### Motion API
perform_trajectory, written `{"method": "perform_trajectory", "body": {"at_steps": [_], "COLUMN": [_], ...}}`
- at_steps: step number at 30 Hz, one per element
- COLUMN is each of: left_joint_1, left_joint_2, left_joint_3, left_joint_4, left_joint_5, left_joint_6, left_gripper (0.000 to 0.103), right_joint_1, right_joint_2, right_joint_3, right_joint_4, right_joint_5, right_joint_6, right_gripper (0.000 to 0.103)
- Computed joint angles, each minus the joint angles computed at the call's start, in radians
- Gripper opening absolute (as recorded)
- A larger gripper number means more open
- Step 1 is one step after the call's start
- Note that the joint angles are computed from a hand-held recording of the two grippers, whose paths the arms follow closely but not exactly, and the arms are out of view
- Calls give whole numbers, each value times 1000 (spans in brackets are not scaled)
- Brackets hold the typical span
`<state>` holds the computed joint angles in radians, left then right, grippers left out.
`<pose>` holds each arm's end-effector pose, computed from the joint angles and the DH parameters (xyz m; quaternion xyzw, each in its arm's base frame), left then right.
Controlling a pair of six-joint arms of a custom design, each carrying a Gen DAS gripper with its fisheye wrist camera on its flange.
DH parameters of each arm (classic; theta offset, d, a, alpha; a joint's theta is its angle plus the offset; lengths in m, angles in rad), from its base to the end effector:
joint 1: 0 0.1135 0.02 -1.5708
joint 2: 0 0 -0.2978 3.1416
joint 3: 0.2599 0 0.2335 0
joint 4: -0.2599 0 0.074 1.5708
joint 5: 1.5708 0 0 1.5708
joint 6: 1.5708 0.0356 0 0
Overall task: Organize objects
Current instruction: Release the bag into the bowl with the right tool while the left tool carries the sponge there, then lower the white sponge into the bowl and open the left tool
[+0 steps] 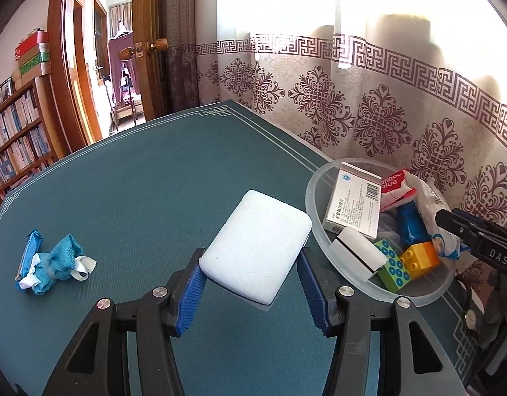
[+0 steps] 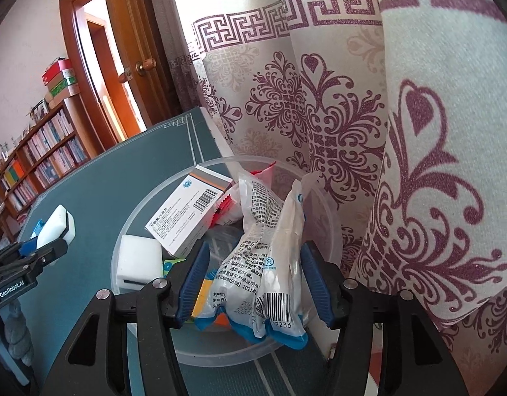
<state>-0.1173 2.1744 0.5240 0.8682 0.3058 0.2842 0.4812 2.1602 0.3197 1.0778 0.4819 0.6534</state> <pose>0.3041 -0.0466 0.0529 0.2393 0.8825 -0.1085 0.3901 0.2377 0.1055 0.0546 0.1703 0.8815 0.0201 0.4399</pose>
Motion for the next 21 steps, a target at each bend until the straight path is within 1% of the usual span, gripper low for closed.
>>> {"method": "perform_trajectory", "body": {"at_steps": [7, 15, 18, 19, 20, 21], "left_joint_1": [-114, -230, -247, -248, -243, -236], "left_joint_2": [-14, 16, 29, 34, 37, 40], "left_joint_3": [11, 61, 91, 97, 103, 107], "left_joint_4": [-22, -49, -74, -74, -74, -77], "left_joint_5": [-10, -14, 19, 30, 44, 56], "left_joint_6": [-20, -37, -47, -54, -61, -68], "left_gripper": [58, 59, 67, 73, 76, 76], "right_joint_1": [58, 68, 60, 56, 52, 49], "right_joint_2": [-23, -29, -24, -22, -18, -15], "right_joint_3": [-30, -69, -76, -77, -78, -78], "right_joint_4": [33, 87, 99, 102, 106, 110], "right_joint_5": [63, 82, 77, 74, 69, 65], "right_joint_6": [-18, -11, -7, -7, -9, -11], "right_gripper": [60, 60, 60, 60, 60, 60]}}
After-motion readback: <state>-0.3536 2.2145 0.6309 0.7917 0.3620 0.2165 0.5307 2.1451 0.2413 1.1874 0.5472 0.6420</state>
